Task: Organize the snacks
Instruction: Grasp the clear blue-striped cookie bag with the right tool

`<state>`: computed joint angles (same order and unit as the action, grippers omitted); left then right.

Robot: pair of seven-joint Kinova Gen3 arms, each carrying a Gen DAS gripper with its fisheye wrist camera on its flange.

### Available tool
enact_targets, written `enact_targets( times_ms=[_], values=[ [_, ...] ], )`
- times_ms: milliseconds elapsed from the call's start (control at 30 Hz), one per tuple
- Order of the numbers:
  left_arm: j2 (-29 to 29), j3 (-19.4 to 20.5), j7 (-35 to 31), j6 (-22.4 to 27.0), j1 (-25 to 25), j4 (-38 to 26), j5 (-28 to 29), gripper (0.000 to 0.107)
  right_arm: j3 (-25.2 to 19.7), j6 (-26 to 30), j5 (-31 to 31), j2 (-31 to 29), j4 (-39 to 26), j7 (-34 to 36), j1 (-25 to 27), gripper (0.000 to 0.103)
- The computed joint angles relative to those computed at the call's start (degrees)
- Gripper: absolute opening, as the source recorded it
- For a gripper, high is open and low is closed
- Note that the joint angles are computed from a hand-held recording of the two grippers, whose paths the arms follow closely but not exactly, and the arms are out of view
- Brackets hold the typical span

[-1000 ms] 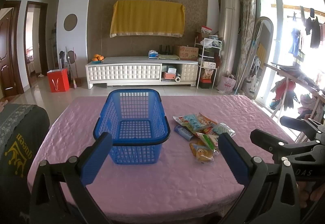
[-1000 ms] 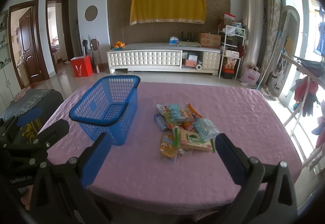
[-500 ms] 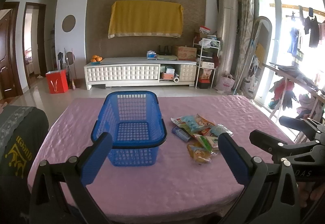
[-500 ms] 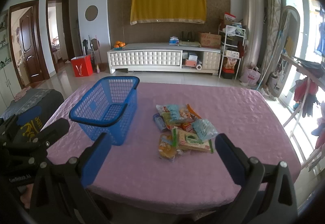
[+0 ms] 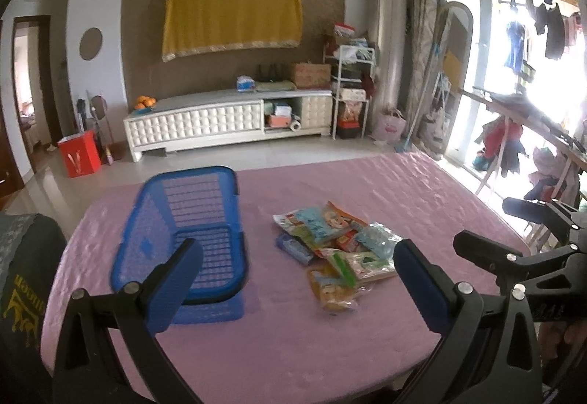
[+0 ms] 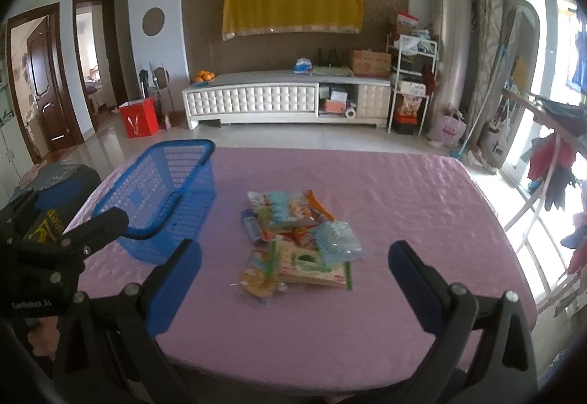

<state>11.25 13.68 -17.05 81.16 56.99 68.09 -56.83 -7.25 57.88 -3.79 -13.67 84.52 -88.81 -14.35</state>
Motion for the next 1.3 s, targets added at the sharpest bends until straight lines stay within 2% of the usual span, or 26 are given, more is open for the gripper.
enact_targets(
  times_ms=[167,200,400,600,900,967,1133,1300],
  values=[
    [4.6,-2.0,-5.7,-1.1,-3.1,-5.4,6.9,0.103,7.0,4.2,-8.7,5.6,-2.5,8.8,0.2,0.102],
    [5.6,-2.6,-6.8,-1.5,-3.6,-6.3,8.6,0.103,7.2,5.1,-9.7,6.8,-3.1,9.9,1.0,0.102],
    [11.3,-5.9,-14.0,-1.7,-5.0,-12.1,15.0,0.103,6.6,7.1,-11.9,14.5,-5.5,13.9,5.0,0.100],
    [16.1,-8.3,-20.4,-3.1,-8.2,-17.2,22.9,0.103,5.0,9.9,-14.1,23.0,-10.6,18.0,8.1,0.099],
    [22.6,-11.8,-27.4,-4.5,-12.4,-22.4,31.6,0.103,2.8,14.2,-15.7,33.5,-18.6,19.3,10.7,0.080],
    [23.5,-12.2,-28.3,-4.4,-13.0,-23.5,33.0,0.103,2.6,15.1,-15.4,35.0,-19.7,18.6,10.7,0.070],
    [24.2,-12.9,-29.8,-4.4,-13.7,-24.3,35.2,0.103,1.6,16.2,-17.5,36.6,-20.5,20.2,12.8,0.069],
    [25.5,-13.5,-31.9,-2.5,-13.4,-27.0,35.3,0.103,0.9,17.1,-21.2,36.7,-19.8,23.4,15.9,0.062]
  ],
)
